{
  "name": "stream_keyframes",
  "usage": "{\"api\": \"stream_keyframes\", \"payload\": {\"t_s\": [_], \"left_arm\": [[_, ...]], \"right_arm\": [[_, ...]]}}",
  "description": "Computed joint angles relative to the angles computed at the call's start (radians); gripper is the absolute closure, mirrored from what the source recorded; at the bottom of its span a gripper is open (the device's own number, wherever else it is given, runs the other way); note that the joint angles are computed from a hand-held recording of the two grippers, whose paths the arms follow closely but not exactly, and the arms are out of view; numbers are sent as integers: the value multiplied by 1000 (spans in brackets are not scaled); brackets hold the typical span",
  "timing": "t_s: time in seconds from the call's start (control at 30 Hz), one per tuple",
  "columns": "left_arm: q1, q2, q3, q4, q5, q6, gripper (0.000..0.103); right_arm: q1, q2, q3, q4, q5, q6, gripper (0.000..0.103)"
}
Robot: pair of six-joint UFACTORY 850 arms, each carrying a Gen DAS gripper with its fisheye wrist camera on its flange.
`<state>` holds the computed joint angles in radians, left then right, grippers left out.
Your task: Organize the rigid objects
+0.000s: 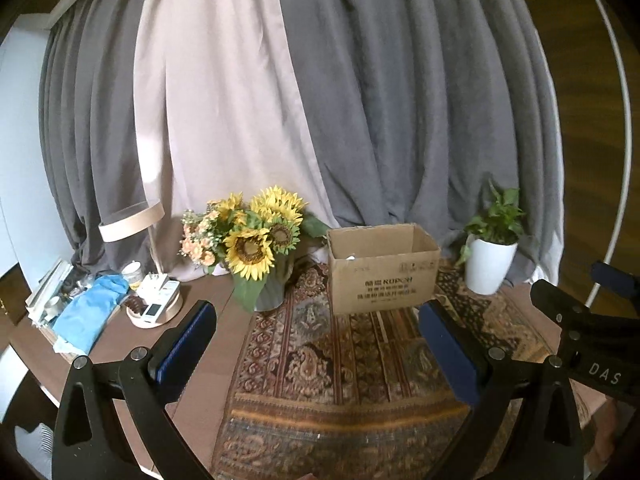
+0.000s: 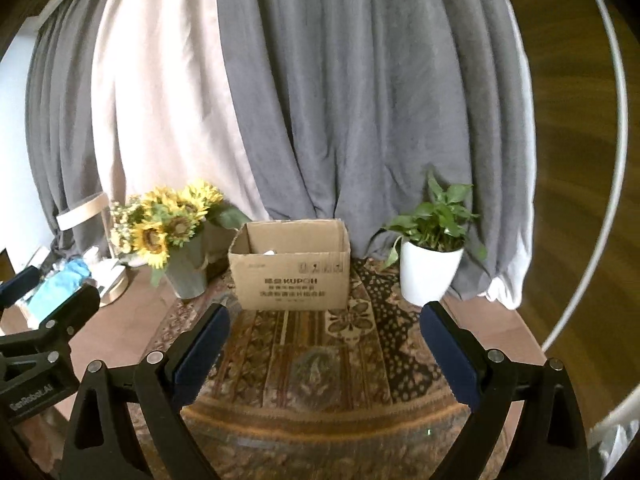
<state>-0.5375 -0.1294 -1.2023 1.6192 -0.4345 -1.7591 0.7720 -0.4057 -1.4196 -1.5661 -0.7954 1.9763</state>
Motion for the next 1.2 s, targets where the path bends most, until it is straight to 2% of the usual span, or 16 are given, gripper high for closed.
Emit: {"api": "stream_keyframes", "payload": {"t_s": [0.13,0.47,0.77,0.83,1.2], "left_arm": [[-15,85,80,-7,7,12,0],[-105,248,213,-67,-90,43,0],[-188,320,271,-109,-177,38,0],[-194,333,281,-126,-175,47,0],[-252,388,323,-129,-271,29,0]], "right_arm": [[60,45,60,20,-51,28,6],[186,146,185,33,-161,90,6],[252,228,280,30,-196,95,6],[260,243,296,27,-196,92,6],[304,283,348,-7,-220,130,5]]}}
